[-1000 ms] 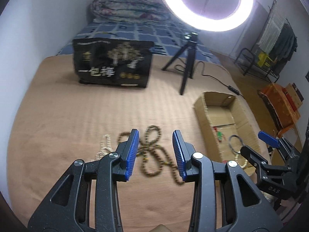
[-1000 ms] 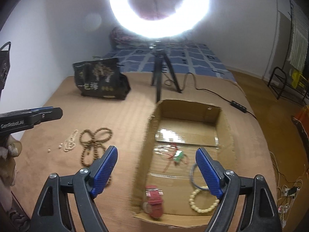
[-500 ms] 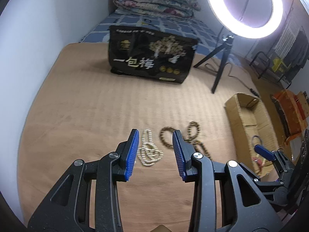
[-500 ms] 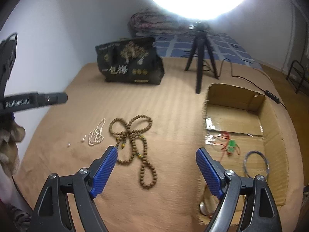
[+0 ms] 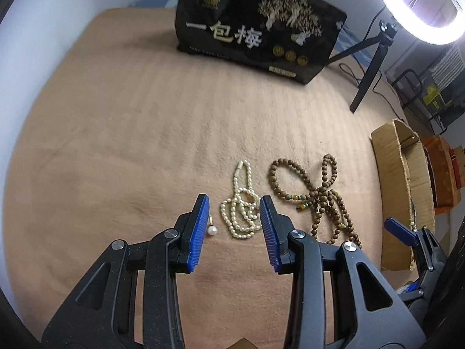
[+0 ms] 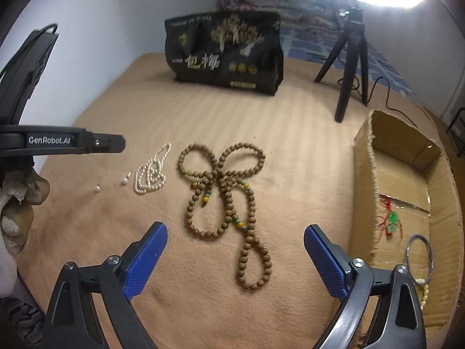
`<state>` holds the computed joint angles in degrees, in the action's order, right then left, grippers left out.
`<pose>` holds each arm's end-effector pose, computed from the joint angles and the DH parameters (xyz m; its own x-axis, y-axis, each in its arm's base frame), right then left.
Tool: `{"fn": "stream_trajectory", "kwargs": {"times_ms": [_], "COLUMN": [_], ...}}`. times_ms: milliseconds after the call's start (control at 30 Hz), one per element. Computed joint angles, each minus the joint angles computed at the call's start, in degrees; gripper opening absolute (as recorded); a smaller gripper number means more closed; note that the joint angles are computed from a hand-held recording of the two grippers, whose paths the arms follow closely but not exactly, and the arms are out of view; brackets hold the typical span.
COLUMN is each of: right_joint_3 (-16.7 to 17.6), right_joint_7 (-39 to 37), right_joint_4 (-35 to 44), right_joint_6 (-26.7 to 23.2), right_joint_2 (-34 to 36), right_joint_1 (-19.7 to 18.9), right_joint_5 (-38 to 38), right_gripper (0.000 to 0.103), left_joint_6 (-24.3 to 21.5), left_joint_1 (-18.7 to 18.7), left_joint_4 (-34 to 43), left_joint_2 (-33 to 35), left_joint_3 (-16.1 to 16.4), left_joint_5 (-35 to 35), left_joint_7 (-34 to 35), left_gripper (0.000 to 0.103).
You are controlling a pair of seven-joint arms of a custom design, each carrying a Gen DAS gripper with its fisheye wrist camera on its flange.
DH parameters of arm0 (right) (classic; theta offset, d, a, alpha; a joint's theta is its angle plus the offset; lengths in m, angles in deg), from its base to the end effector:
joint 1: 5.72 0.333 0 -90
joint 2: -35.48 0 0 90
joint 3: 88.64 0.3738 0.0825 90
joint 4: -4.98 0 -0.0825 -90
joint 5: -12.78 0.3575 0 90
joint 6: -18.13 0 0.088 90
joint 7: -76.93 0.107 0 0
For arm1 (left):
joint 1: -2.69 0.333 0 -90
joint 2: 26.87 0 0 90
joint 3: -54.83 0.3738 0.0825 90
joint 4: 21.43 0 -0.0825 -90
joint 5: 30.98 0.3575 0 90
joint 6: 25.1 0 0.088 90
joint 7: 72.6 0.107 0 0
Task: Organize jewelry
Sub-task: 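Close left tool on white pearl necklace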
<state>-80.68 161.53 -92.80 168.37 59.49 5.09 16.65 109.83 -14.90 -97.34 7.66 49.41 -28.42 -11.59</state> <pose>0.6708 0.2092 0.4727 0.3544 -0.9326 -0.0685 -0.8300 -0.2799 -0.4824 0.7149 -0.2801 0.4871 0.0656 -0.9750 0.2122 -0.9228 -0.1402 -0.3590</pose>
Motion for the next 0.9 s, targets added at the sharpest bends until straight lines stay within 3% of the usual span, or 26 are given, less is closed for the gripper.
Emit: {"fn": "stream_trajectory", "kwargs": {"times_ms": [567, 900], "right_joint_3": [-0.06, -0.58], "right_joint_7": [2.62, 5.07], "right_joint_4": [5.95, 9.01], "right_joint_6": [-4.86, -6.38], "right_joint_2": [5.10, 7.64], "right_joint_1": [0.98, 1.05], "right_joint_5": [-0.23, -0.75], "right_gripper": [0.096, 0.096], "left_joint_6": [-4.77, -9.11], "left_joint_1": [0.72, -1.40], "left_joint_4": [9.42, 16.54], "left_joint_2": [7.66, 12.23], "left_joint_3": [-1.03, 0.41], "left_joint_5": [-4.22, -1.17], "left_joint_7": [-0.64, -0.50], "left_gripper": [0.036, 0.036]}}
